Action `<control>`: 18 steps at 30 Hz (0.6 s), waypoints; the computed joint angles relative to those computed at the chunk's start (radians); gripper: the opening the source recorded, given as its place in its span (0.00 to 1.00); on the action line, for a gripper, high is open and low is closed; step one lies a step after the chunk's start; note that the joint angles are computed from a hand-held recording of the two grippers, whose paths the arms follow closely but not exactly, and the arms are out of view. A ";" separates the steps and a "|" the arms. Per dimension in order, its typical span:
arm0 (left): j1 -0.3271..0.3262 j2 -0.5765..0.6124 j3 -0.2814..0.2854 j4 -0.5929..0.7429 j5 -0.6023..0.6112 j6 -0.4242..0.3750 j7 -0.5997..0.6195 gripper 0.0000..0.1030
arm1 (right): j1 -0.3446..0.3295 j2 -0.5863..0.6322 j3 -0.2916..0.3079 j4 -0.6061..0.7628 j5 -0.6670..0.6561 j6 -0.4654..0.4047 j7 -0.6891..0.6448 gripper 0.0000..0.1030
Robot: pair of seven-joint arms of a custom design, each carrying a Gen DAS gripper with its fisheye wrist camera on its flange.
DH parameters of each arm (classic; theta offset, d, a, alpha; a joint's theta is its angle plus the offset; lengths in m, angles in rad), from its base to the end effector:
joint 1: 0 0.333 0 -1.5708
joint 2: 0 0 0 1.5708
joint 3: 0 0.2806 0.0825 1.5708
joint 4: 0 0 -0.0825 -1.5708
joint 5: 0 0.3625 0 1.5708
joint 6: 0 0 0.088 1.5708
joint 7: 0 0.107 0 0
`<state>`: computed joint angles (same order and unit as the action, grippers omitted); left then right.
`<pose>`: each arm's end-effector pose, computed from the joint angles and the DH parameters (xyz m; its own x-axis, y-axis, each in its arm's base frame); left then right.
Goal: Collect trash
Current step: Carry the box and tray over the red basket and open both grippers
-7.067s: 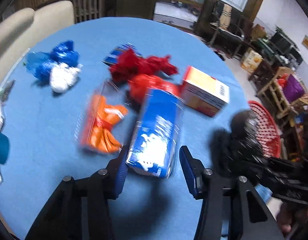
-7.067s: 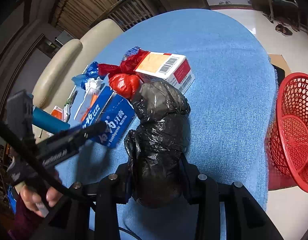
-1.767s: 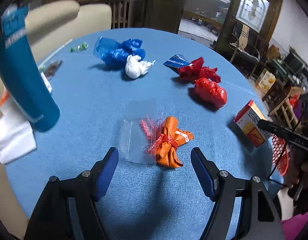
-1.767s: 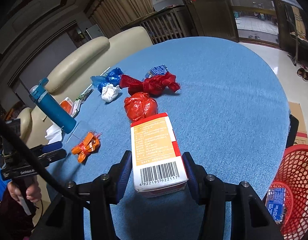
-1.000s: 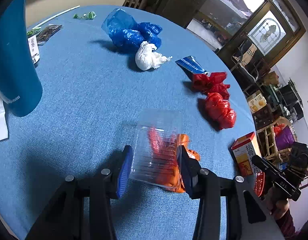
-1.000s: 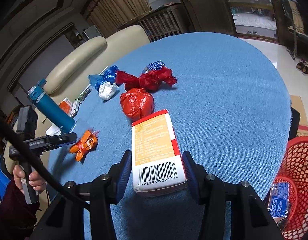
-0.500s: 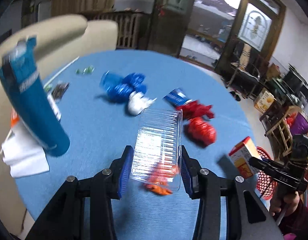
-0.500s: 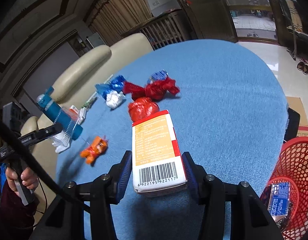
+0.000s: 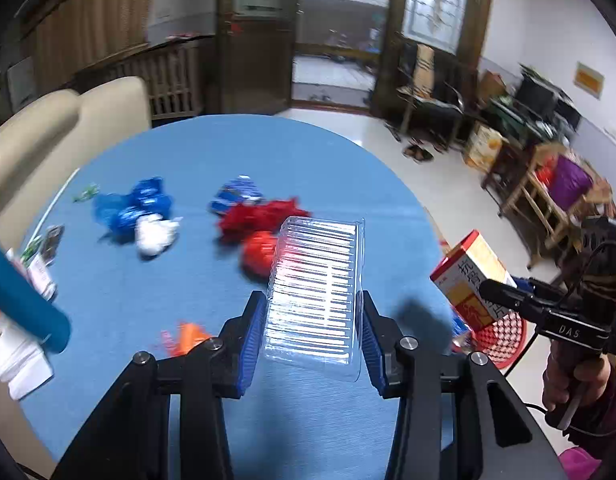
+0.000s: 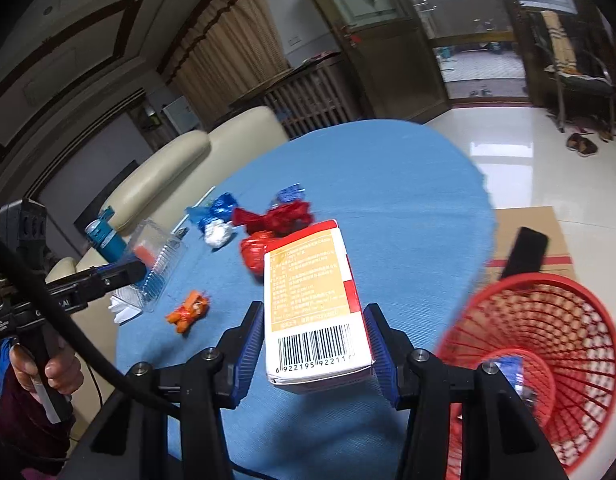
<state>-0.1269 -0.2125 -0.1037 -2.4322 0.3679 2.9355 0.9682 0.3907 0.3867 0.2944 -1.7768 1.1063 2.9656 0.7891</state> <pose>0.4757 -0.1367 0.4439 0.0008 -0.9964 0.0849 -0.7452 -0.0572 -0.6643 0.5494 0.3450 0.3882 0.4943 -0.7502 -0.4393 -0.7254 -0.0775 -0.6839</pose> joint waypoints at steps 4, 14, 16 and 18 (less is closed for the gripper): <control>-0.041 0.087 -0.022 0.097 -0.042 -0.040 0.046 0.45 | -0.032 -0.051 -0.004 -0.069 0.067 0.023 -0.033 0.51; -0.065 0.341 -0.133 0.393 -0.166 -0.136 0.218 0.45 | -0.082 -0.099 -0.052 -0.149 0.226 0.050 -0.083 0.51; -0.068 0.393 -0.155 0.456 -0.184 -0.171 0.250 0.45 | -0.085 -0.102 -0.061 -0.158 0.244 0.058 -0.090 0.51; -0.074 0.443 -0.177 0.517 -0.195 -0.205 0.277 0.45 | -0.098 -0.103 -0.065 -0.164 0.293 0.059 -0.113 0.51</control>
